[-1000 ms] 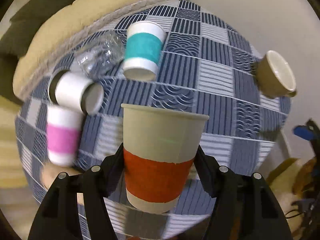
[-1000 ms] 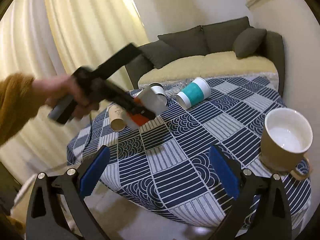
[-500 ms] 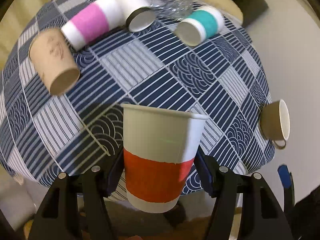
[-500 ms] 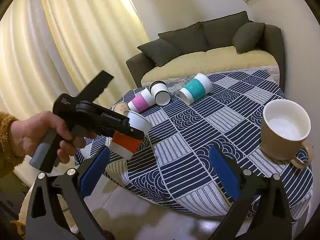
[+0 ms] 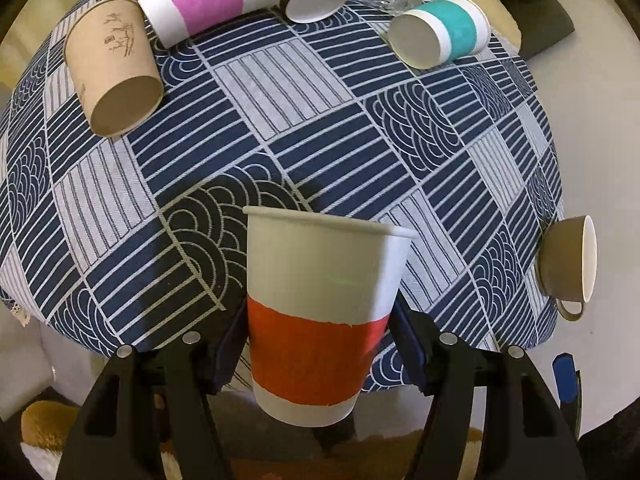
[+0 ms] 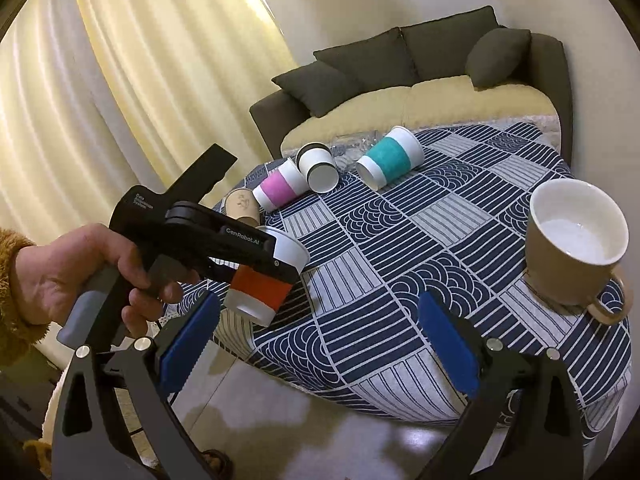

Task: Flip cup upright
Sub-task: 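Lift the red-banded cup with the left gripper and rotate it upright, then grasp the upright red-banded cup with the right gripper while the left gripper releases it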

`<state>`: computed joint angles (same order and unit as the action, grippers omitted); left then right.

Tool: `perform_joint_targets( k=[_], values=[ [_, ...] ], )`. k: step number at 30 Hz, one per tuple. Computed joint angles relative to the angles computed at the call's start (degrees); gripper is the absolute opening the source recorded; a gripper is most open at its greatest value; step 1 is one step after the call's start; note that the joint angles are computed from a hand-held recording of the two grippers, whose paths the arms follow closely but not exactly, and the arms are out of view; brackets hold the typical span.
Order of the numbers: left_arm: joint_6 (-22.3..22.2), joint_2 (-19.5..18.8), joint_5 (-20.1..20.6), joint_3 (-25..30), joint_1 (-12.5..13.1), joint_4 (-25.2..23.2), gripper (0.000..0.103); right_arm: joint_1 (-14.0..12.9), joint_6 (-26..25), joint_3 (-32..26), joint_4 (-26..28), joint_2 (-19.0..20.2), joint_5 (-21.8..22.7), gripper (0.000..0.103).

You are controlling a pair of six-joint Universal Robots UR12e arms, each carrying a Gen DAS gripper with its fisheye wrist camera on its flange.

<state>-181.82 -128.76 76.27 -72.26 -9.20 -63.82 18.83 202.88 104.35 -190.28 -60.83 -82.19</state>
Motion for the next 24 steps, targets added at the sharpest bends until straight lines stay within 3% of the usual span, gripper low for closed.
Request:
perform_joint_targets(
  k=[2,4,9,14,17,20,24],
  values=[
    [-0.02,-0.01,0.27,0.09,0.07,-0.02,0.066,0.01,-0.12,-0.16,0.54,0.06,0.25,0.098],
    [0.24,-0.08,0.83,0.43,0.03,-0.57,0.078,0.07,-0.48,-0.44,1.27,0.15,0.24,0.098],
    [1.23,0.39,0.32,0.33,0.42,0.60,0.079,0.22,-0.99,-0.79,2.55,0.34,0.26,0.098],
    [2.24,1.64,-2.89,-0.68,1.36,1.93,0.080,0.38,-1.69,-1.27,4.30,0.52,0.62,0.098],
    [4.80,3.48,-4.44,-2.88,2.14,5.02,0.080,0.45,-1.85,-1.68,4.90,0.69,1.69,0.098],
    [7.12,5.33,-7.20,-5.41,3.19,7.55,0.080,0.87,-0.51,-1.90,4.09,0.70,0.07,0.098],
    [9.70,7.97,-10.82,-10.12,5.01,13.17,0.080,0.44,2.99,-2.56,4.00,0.66,2.36,0.098]
  ],
)
